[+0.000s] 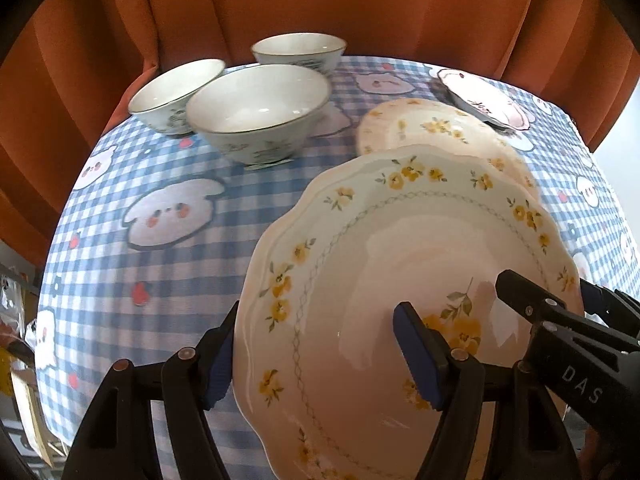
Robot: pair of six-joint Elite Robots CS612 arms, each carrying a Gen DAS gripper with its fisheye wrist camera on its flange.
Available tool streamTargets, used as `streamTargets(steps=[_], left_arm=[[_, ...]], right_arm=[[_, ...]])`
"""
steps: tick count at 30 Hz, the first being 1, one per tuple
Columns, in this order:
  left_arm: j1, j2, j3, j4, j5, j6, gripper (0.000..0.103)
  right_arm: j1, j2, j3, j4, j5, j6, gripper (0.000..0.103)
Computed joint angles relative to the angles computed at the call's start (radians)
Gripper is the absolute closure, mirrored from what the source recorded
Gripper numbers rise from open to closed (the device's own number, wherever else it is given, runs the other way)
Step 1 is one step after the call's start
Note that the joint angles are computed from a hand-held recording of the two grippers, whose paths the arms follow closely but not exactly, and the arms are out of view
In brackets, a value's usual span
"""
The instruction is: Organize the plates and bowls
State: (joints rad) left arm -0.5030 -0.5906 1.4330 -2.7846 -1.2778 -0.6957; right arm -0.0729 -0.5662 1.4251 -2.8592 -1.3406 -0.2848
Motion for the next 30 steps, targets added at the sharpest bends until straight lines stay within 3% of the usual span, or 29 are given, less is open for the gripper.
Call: streamTargets(steps=[11, 19, 30], left_arm=[[-0.071, 0.068, -0.171, 0.126, 0.073, -0.094, 0.030], [-0.105, 0.129, -0.298, 0.222, 0.087, -0.177, 0.030], [-0.126, 0.226, -0.485, 0.313, 0.053, -0.167, 0.030]], right_arm=[[-0.096, 0.031, -0.101, 0.111, 0.066, -0.122, 0.037], [-0.144, 0.065, -0.176, 0.173, 0.106, -0.203, 0.037], [-0.189, 0.122, -0.287, 0.251, 0.080, -0.224, 0.037]])
